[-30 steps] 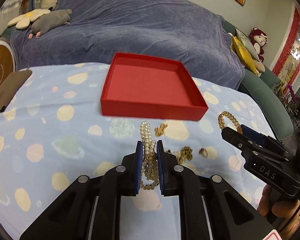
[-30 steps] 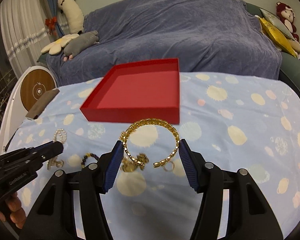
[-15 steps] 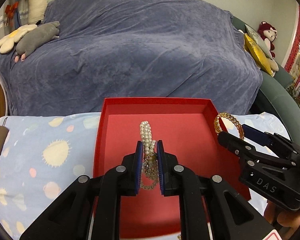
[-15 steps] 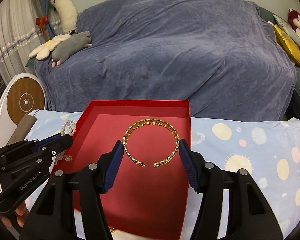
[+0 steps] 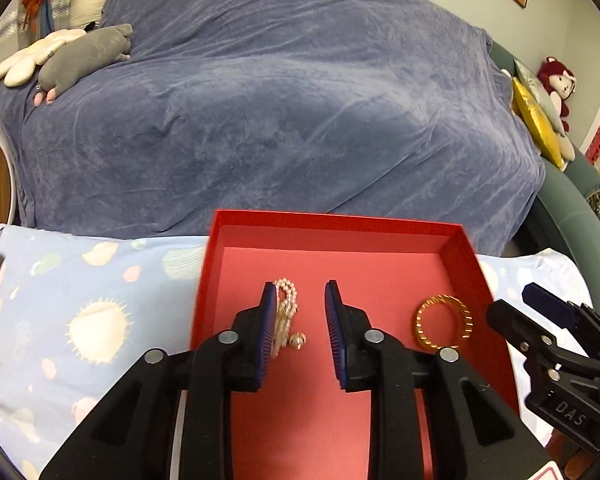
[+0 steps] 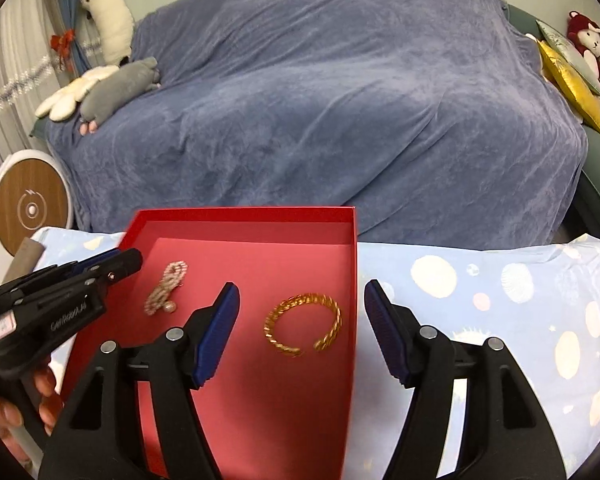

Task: Organize jewelry
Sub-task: 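Carry both items into the red box and open both tools, then withdraw both tools from the box back over the remaining jewelry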

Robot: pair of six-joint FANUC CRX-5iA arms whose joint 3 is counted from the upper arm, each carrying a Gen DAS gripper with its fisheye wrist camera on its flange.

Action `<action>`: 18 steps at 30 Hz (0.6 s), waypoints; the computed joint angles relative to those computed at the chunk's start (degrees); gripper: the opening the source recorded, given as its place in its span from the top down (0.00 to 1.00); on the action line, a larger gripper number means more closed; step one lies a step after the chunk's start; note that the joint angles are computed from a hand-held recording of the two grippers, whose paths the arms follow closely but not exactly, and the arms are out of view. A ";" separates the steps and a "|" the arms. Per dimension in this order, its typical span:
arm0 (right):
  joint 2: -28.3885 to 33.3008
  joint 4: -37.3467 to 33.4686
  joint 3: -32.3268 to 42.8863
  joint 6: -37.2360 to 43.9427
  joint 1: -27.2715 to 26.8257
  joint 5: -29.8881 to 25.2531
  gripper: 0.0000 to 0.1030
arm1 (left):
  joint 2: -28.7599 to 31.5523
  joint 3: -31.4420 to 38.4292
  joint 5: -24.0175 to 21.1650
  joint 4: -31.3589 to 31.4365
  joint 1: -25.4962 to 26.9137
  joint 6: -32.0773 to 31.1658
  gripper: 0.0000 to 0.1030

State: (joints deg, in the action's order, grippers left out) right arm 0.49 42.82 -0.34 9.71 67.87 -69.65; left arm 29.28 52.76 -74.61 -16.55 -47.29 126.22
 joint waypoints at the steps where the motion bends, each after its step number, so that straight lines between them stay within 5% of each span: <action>1: -1.32 0.54 -0.92 -0.86 1.41 -0.64 0.37 | -1.23 -1.25 0.36 -0.12 -0.19 0.05 0.70; 3: -3.65 2.03 -2.36 -2.75 5.13 -3.24 0.33 | -5.57 -5.96 1.23 -1.04 -1.38 1.59 0.51; 8: -8.25 4.00 -5.44 -8.89 16.11 -10.55 0.32 | -14.75 -15.90 1.48 -2.98 -5.22 5.54 0.41; 18: -12.32 3.76 -11.77 -26.48 32.13 -19.25 0.32 | -22.78 -27.06 -4.90 -8.97 -16.32 17.59 0.41</action>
